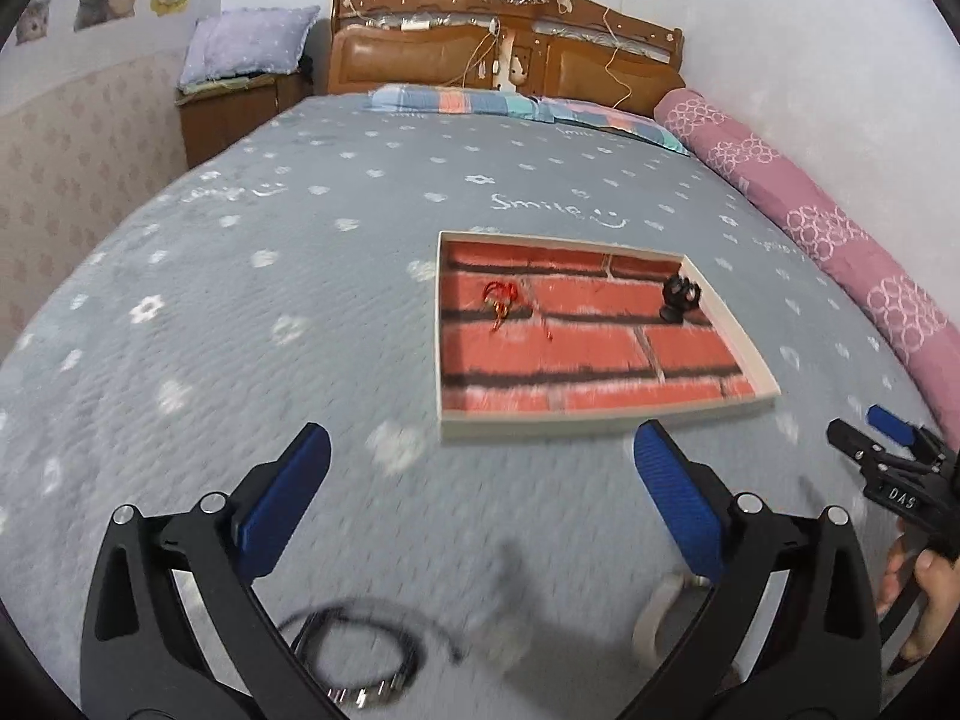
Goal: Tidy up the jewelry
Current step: 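Move the right tool to the black scrunchie while the left tool approaches the orange scrunchie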
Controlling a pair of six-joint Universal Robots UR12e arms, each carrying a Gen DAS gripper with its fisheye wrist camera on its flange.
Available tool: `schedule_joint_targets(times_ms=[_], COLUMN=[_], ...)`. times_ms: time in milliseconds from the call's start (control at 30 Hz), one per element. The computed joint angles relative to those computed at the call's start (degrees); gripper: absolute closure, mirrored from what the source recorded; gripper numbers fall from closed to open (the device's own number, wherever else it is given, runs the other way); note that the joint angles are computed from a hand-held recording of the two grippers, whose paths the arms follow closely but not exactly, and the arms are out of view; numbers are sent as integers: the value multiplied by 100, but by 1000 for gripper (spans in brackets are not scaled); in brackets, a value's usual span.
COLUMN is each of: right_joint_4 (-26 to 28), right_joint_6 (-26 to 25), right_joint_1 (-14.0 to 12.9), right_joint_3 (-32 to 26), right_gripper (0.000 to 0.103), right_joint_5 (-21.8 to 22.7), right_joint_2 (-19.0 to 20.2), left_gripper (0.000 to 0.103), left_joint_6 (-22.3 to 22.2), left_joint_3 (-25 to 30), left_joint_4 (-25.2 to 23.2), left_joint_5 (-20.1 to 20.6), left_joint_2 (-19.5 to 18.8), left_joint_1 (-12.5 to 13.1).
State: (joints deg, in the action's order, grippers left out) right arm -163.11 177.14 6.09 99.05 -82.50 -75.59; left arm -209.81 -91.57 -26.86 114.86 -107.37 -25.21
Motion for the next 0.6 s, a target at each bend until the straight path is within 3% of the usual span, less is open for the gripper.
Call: schedule_joint_targets(times_ms=[167, 500, 600], right_joint_4=[-246, -617, -620], right_joint_6=[144, 191, 211], right_joint_1=[-107, -134, -103], right_joint_3=[648, 1578, 1726], right_gripper=[15, 15, 15], right_joint_5=[35, -97, -110], right_joint_2=[-443, -1021, -1099], left_gripper=[5, 5, 5], left_joint_6=[-8, -748, -798], left_joint_3=[-430, -1204, -1311], left_joint_4=[135, 265, 262], left_joint_5=[490, 664, 903], left_joint_2=[238, 629, 672], left_joint_1=[-316, -589, -682])
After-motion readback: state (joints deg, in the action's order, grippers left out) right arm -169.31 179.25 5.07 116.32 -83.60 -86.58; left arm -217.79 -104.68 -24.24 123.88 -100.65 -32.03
